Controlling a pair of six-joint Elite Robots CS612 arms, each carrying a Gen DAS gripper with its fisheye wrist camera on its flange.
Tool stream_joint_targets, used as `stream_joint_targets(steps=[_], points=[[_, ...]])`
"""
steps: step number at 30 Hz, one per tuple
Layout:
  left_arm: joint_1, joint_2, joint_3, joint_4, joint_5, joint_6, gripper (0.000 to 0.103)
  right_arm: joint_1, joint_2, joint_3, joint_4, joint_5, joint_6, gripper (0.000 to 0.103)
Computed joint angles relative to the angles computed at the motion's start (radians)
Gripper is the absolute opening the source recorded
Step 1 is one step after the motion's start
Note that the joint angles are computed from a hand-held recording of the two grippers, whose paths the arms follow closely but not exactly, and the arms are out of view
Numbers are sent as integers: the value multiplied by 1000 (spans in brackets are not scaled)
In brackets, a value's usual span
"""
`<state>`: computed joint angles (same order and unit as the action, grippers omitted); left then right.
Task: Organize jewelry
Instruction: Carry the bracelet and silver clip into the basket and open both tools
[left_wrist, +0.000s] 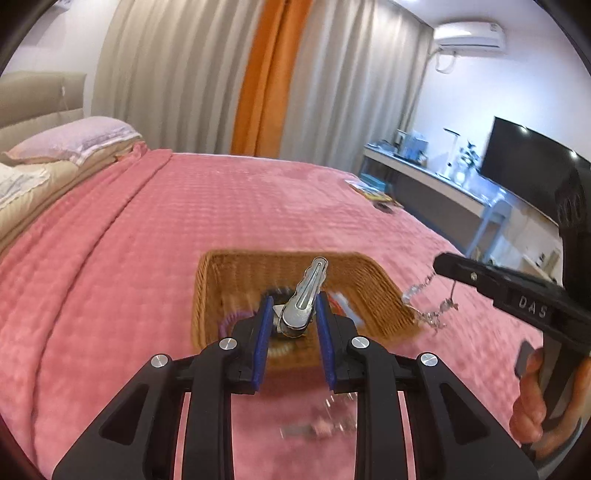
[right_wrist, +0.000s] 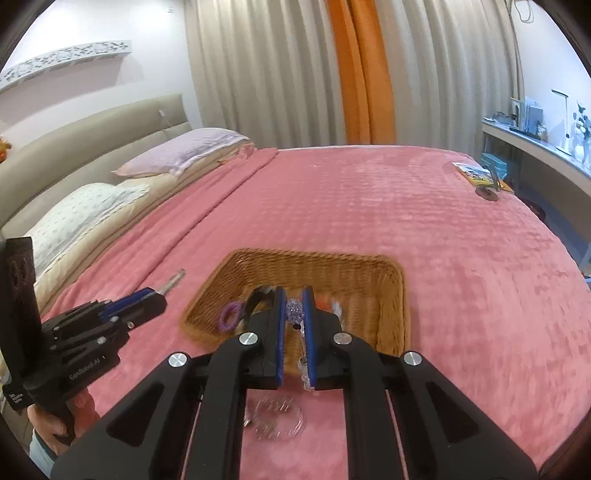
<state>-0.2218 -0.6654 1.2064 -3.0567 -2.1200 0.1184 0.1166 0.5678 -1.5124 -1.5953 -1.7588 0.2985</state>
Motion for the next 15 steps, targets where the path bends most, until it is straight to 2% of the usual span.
stream_joint_targets(steps=[8, 15], points=[[-6, 124, -193, 113, -2, -68, 22, -41, -7, 106, -29, -1, 55, 7], [-15, 152, -216, 159, 35, -18, 22, -56, 11, 132, -15, -10, 83, 8]])
